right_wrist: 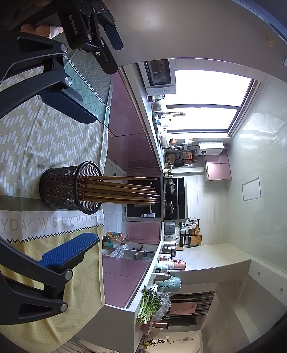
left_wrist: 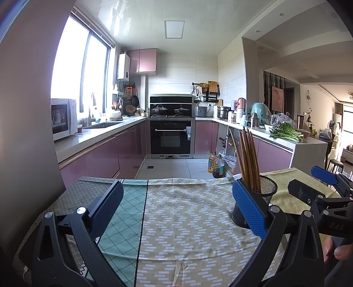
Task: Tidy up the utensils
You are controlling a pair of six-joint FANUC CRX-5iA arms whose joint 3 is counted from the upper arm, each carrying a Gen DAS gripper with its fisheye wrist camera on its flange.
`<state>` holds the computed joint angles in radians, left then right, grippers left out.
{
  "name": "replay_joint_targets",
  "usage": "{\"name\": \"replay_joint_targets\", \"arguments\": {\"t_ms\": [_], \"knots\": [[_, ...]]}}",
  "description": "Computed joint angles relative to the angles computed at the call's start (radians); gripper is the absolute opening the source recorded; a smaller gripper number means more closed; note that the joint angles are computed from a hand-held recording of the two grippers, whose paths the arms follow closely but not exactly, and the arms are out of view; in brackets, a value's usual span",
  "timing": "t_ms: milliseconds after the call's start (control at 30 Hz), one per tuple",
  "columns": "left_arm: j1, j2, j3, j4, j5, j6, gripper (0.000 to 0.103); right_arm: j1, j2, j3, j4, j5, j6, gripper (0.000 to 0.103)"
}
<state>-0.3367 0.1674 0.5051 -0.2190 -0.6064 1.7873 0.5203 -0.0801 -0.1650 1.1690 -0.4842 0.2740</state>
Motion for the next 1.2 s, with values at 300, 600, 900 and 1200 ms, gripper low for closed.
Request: {"name": "replay_joint_targets", "arguments": {"t_ms": [300, 600, 900, 1200], "knots": [[-0.001, 0.006, 0.008, -0.002, -0.008, -0.001, 0.097, 0.001, 0.002, 0.002, -0.005, 0.001, 0.003, 0.096], [-0.002, 0.006, 0.009, -0.006, -0.008, 0.003, 0.097, 0.0, 0.002, 0.0, -0.001, 0.001, -0.005, 0.096], [-0.004, 0.004, 0.006, -0.007, -0.008, 0.004, 0.097, -0.002, 0.0, -0.002, -0.005, 0.003, -0.005, 0.096], [-0.003, 0.004, 0.006, -0.008, -0.009, 0.006, 0.097, -0.002, -0.001, -0.002, -0.007, 0.003, -0.002, 0.096]]}}
